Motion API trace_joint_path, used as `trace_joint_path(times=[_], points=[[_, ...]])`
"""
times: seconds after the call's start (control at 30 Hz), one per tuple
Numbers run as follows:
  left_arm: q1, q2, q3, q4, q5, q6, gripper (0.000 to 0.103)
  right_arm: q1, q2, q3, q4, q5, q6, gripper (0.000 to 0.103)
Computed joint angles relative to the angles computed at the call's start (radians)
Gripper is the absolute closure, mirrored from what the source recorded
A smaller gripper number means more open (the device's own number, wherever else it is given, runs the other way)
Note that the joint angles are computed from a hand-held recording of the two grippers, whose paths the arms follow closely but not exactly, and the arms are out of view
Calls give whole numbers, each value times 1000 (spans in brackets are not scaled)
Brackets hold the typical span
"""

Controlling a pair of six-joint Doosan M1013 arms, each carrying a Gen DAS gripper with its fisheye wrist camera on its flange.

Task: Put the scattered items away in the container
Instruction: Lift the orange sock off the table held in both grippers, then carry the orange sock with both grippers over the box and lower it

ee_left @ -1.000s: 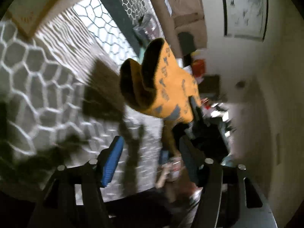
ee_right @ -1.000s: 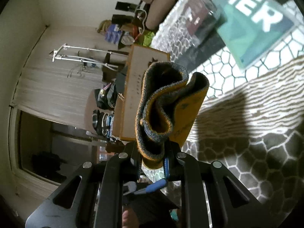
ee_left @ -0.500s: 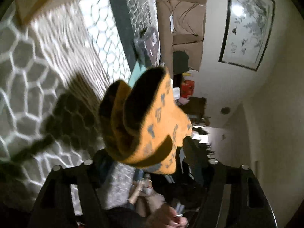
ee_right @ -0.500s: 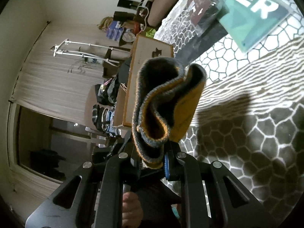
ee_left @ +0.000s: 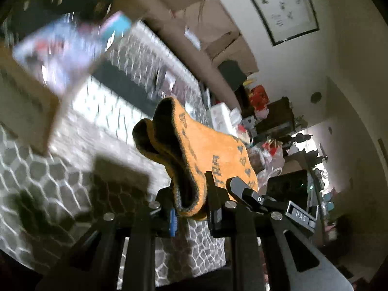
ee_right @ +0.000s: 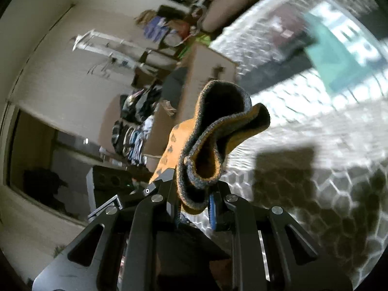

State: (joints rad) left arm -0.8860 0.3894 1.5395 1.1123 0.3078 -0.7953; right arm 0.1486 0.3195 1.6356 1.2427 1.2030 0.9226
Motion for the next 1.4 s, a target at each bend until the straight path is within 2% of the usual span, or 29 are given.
trace_joint_path(times=[0.1, 0.2, 0.27, 0.43, 0.53, 0.63, 0.8, 0.9, 0.93, 1.03, 1.13, 1.3, 1.4], points=[[4, -33, -6, -27, 97, 100, 85, 49, 16, -103, -62, 8, 10, 86], [12, -64, -13, -47, 217, 189, 85, 118, 54, -241, -166, 10, 24, 86], [16, -87, -8, -49, 307, 222, 85, 169, 90, -342, -248, 18, 42, 86], [44, -126, 14, -81, 458, 297, 85, 281, 207, -577, -416, 72, 73, 87], [55, -145, 44, -86, 526, 284, 85, 334, 283, -701, -488, 123, 65, 87], [62, -153, 82, -84, 568, 217, 85, 373, 366, -821, -532, 197, 45, 87], [79, -160, 124, -76, 555, 125, 85, 418, 506, -1038, -611, 354, -9, 87], [87, -153, 126, -92, 527, 169, 85, 432, 598, -1193, -622, 470, -28, 87], [92, -155, 131, -107, 509, 177, 85, 437, 632, -1249, -626, 513, -32, 87], [116, -161, 155, -181, 431, 203, 85, 448, 692, -1341, -649, 578, -34, 87], [131, -163, 174, -210, 378, 193, 84, 456, 693, -1313, -678, 555, -52, 87], [127, -179, 178, -247, 369, 239, 83, 456, 668, -1239, -702, 479, -51, 87], [105, -205, 194, -221, 391, 209, 83, 458, 654, -1201, -726, 451, -64, 87]])
